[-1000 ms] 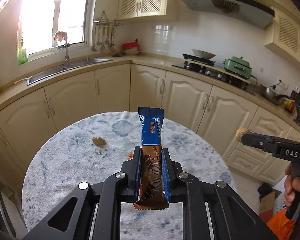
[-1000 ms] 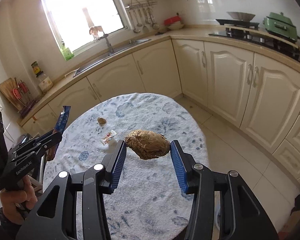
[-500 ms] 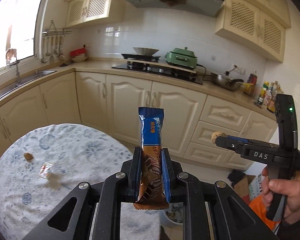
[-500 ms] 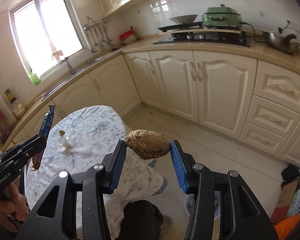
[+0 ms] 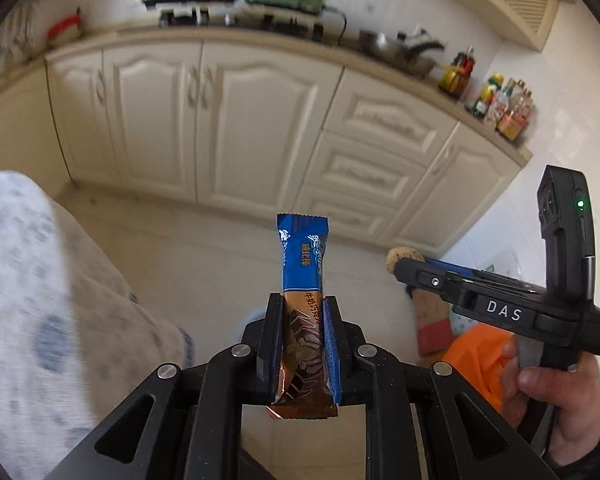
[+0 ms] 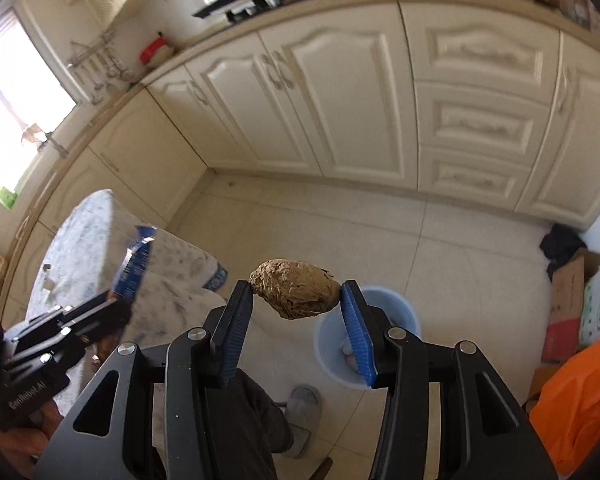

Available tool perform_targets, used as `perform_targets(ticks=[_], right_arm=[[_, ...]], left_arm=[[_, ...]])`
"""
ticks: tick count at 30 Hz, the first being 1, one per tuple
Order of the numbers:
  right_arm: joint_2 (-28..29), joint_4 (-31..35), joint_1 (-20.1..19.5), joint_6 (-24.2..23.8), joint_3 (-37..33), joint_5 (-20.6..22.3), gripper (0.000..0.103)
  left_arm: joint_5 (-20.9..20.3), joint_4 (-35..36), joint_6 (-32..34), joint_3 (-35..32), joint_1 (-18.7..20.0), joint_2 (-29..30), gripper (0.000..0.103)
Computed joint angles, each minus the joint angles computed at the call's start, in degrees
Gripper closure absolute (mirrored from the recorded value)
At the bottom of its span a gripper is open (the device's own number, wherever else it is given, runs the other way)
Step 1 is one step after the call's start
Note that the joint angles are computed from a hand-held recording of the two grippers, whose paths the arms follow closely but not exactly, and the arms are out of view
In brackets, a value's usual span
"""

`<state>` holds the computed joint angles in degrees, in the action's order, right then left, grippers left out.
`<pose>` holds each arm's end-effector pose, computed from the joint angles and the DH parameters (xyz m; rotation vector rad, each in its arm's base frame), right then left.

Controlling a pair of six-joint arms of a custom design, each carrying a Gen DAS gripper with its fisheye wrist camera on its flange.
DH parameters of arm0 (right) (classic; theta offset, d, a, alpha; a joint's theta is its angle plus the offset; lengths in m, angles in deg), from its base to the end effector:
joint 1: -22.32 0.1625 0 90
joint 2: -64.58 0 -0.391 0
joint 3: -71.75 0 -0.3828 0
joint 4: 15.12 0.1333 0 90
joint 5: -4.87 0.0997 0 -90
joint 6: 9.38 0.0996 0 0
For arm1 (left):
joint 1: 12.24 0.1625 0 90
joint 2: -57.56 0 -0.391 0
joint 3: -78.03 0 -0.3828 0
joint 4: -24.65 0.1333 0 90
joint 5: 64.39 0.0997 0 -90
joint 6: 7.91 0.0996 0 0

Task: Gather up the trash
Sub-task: 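Carry the bread piece and chocolate bar over the blue bin, then open both tools over the blue bin to drop the items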

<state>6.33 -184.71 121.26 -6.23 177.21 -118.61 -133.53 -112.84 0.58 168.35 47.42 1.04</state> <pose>0.1698 -0.5751 0.1973 -0.0921 -2.5157 0.8035 -0.1840 -0.6485 0.2088 0.8720 2.6601 -0.4275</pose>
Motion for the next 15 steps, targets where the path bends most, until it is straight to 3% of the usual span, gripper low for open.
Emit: perform_targets(ticks=[3, 10, 11, 13, 14, 15], right_arm=[[0.26, 1.62, -2.79, 1.31, 0.09, 1.28, 0.056], [2.04, 5.23, -7.9, 3.32, -1.3, 2.46, 0.051], [2.1, 5.94, -8.62, 4.28, -1.36, 2.6, 0.045], [1.9, 5.53, -9.37, 5.37, -0.86, 2.21, 0.023], [1.8, 5.31, -9.49, 5.58, -0.55, 1.75, 0.021], [1.55, 5.23, -9.67, 5.9, -0.21, 1.62, 0.016]], left_arm=[[-0.3, 3.56, -0.2, -4.52, 0.93, 5.01, 0.088], [-0.84, 17.64, -1.44, -24.48, 3.48, 20.16, 0.083], [0.27, 20.14, -1.91, -27.86, 3.71, 22.46, 0.076], [2.96, 24.29, -2.93, -33.5, 3.65, 26.36, 0.052], [4.31, 25.11, -3.39, -35.62, 3.49, 27.87, 0.036], [5.61, 24.26, -3.68, -36.14, 3.25, 28.43, 0.031]])
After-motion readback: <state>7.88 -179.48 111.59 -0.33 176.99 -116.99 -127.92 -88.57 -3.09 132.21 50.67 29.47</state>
